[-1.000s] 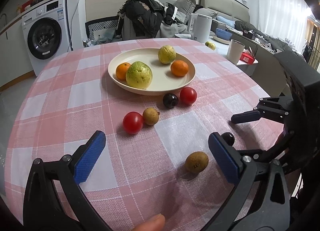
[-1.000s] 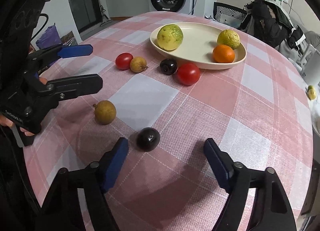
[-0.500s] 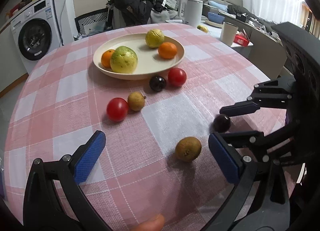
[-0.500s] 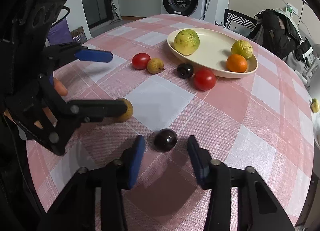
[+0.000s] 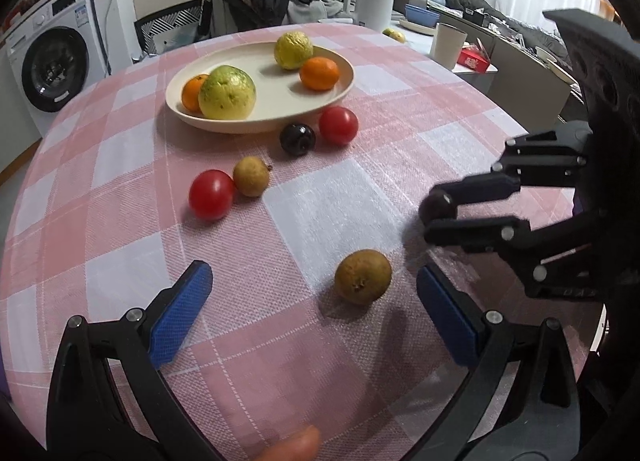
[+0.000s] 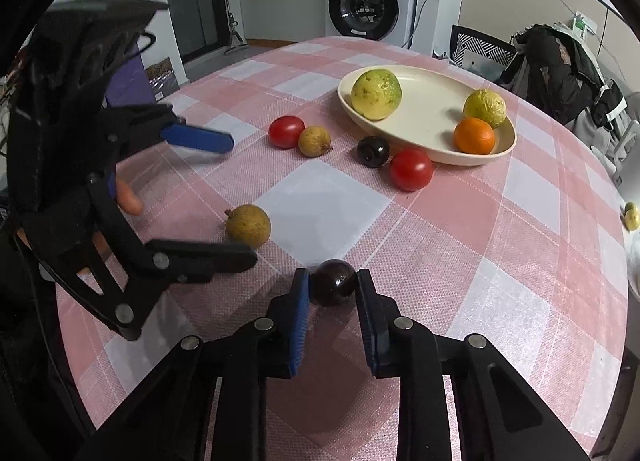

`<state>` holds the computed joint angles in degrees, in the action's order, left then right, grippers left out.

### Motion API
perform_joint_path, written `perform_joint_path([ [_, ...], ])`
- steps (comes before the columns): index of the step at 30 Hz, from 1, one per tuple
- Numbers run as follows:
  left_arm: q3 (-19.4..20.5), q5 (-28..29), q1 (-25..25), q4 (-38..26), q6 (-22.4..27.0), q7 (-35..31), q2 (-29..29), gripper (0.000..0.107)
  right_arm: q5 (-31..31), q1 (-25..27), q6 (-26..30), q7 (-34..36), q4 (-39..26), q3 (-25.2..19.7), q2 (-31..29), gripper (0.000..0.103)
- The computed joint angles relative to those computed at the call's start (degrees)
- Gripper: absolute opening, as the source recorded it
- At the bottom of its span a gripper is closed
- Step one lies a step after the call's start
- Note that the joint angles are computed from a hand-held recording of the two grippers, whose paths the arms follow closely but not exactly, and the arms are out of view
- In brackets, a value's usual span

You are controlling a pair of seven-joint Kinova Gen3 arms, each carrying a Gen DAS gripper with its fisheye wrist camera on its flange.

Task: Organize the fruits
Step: 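Close the right tool around the dark plum, then grasp the small brown round fruit with the left tool while the right tool holds the plum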

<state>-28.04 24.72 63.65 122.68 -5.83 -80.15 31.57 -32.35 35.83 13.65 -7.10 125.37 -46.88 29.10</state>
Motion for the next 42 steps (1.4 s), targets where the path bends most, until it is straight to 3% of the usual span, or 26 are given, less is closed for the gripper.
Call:
perform_joint_path([
  [3, 3.7, -1.5, -3.6, -0.3, 0.6, -0.5, -0.6, 0.087, -1.1, 2.7, -0.3, 0.9, 0.0, -2.5, 0.7, 0.024],
  [7, 2.3, -3.2, -1.9, -0.8, 1.8, -0.2, -0.2, 0.077, -1.8, 5.5, -1.1, 1.1, 0.0, -5.3, 1.4, 0.024],
  [9, 1.4, -3.8, -0.8, -0.6, 1.4, 0.1, 0.0, 0.067, -1.5, 5.8, -2.4, 0.4, 0.3, -6.0, 1.4, 0.024],
  [15, 3.2, -3.9, -1.9, 0.3, -1.0, -1.3, -0.5, 0.035, 2.2, 6.6, -3.3, -3.7, 0.5, -7.5, 1.8, 0.024],
  [18, 5.4, -3.2, -3.8, 0.9, -2.5, -2.6, -1.0, 0.025, 4.2, 7.0, -3.8, -5.7, 0.5, -8.2, 2.1, 0.024],
  [28, 11.2, 2.0, -8.4, 2.6, -6.3, -8.4, -2.3, 0.022, 10.2, 8.2, -4.7, -11.4, 0.8, -10.0, 3.0, 0.024],
  [33, 18.4, 1.7, -15.5, 3.0, -7.5, -8.7, -2.8, 0.023, 12.7, 8.5, -5.2, -14.0, 1.0, -10.6, 3.1, 0.024],
  [37, 23.3, 0.9, -20.3, 3.5, -9.9, -7.1, -2.6, 0.031, 14.5, 9.0, -5.3, -15.7, 1.0, -11.2, 3.2, 0.024],
  [42, 24.6, 0.8, -21.3, 3.6, -10.8, -7.9, -2.6, 0.027, 16.2, 9.5, -5.3, -17.3, 1.0, -11.8, 3.3, 0.024],
])
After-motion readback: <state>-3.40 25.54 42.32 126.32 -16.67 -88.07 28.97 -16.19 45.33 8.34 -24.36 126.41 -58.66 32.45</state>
